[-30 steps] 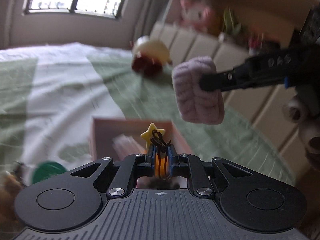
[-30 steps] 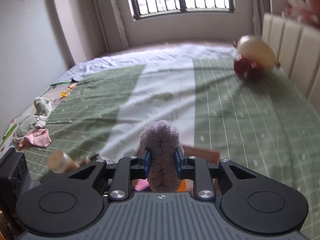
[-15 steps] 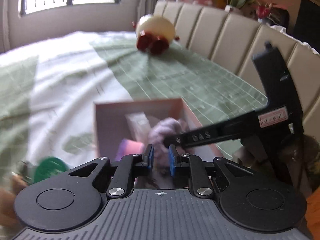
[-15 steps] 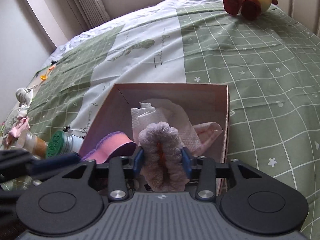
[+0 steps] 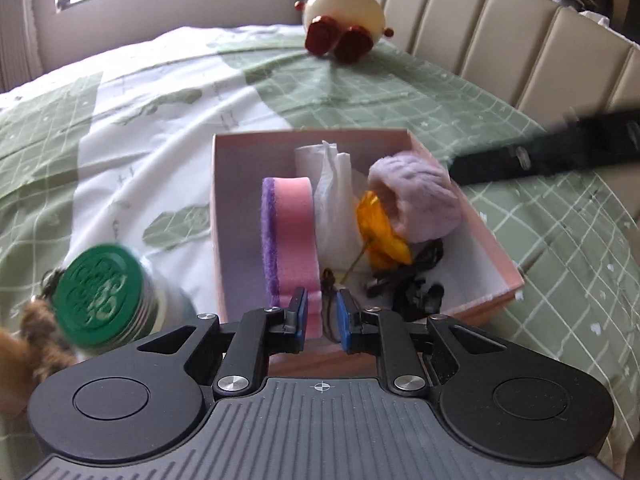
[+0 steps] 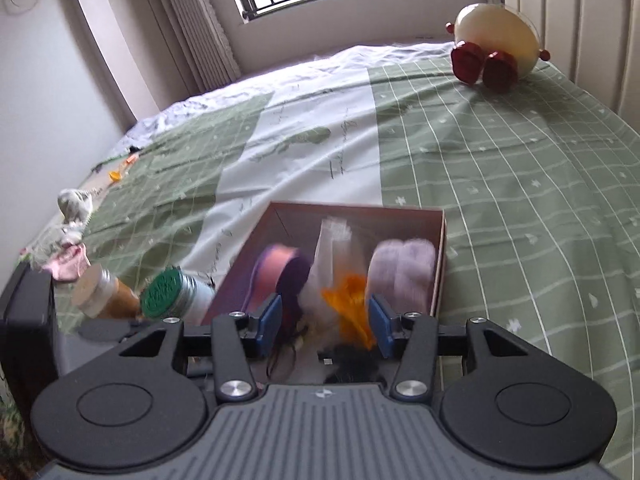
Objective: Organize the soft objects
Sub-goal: 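Release the scrunchie into the box with the right tool while the left tool drops the keychain in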
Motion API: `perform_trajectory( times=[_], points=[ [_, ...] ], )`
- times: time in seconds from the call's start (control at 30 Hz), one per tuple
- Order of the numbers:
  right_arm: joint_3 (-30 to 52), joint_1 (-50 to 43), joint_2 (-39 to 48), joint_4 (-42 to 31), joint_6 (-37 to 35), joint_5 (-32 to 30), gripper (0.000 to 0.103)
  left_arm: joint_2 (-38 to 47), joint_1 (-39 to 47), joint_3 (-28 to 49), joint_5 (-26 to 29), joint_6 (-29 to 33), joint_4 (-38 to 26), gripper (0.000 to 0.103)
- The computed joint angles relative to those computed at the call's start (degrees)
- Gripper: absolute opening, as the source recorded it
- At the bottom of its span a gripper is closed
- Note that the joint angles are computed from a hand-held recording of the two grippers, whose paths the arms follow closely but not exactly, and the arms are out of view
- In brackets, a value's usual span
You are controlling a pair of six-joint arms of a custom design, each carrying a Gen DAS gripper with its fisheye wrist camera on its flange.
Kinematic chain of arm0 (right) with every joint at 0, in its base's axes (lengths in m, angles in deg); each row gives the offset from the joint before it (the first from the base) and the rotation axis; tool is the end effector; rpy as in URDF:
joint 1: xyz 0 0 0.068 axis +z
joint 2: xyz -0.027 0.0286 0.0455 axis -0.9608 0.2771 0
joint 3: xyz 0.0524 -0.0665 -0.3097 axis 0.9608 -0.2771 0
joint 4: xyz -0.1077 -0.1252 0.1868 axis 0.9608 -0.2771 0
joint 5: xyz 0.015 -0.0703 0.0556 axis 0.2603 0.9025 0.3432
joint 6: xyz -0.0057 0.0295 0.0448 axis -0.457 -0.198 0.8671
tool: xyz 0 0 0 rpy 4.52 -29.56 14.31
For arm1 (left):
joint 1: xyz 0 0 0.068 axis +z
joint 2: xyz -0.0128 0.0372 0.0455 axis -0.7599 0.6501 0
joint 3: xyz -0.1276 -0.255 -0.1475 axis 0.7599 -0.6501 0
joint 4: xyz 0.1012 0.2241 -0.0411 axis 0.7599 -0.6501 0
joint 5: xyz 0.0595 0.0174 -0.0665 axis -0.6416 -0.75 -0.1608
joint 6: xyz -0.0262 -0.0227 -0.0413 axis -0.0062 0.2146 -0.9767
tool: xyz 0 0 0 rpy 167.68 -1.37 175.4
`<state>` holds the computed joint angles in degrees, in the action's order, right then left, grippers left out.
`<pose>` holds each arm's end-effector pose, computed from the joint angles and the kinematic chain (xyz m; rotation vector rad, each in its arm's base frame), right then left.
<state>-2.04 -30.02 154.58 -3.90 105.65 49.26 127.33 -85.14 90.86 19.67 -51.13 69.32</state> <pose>0.1631 0.1347 0.2209 0.3492 2.3179 0.2470 0.2468 -0.1859 0.1688 0.9124 2.2682 -0.4928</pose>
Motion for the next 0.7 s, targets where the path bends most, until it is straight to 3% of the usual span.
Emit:
perform_trajectory(
  times=[0.2, 0.37, 0.57, 0.7],
  points=[
    [2.3, 5.7, 2.0, -4.3, 3.8, 6.2, 0.048, -5.2, 1.7, -5.6, 5.0, -3.2, 6.8, 0.019],
    [6.1, 11.1, 5.6, -5.5, 4.0, 11.3, 0.057, -16.7, 5.3, -15.3, 3.2, -3.2, 13.6, 0.019],
    [9.3, 16.1, 13.3, -0.7, 3.3, 11.5, 0.058, -24.4, 16.8, -24.0, 6.2, -0.2, 15.9, 0.019],
    [10.8, 20.3, 21.0, 2.2, 4.6, 14.2, 0.058, -25.4, 28.7, -27.7, 11.9, 0.0, 16.8, 0.019]
  ],
)
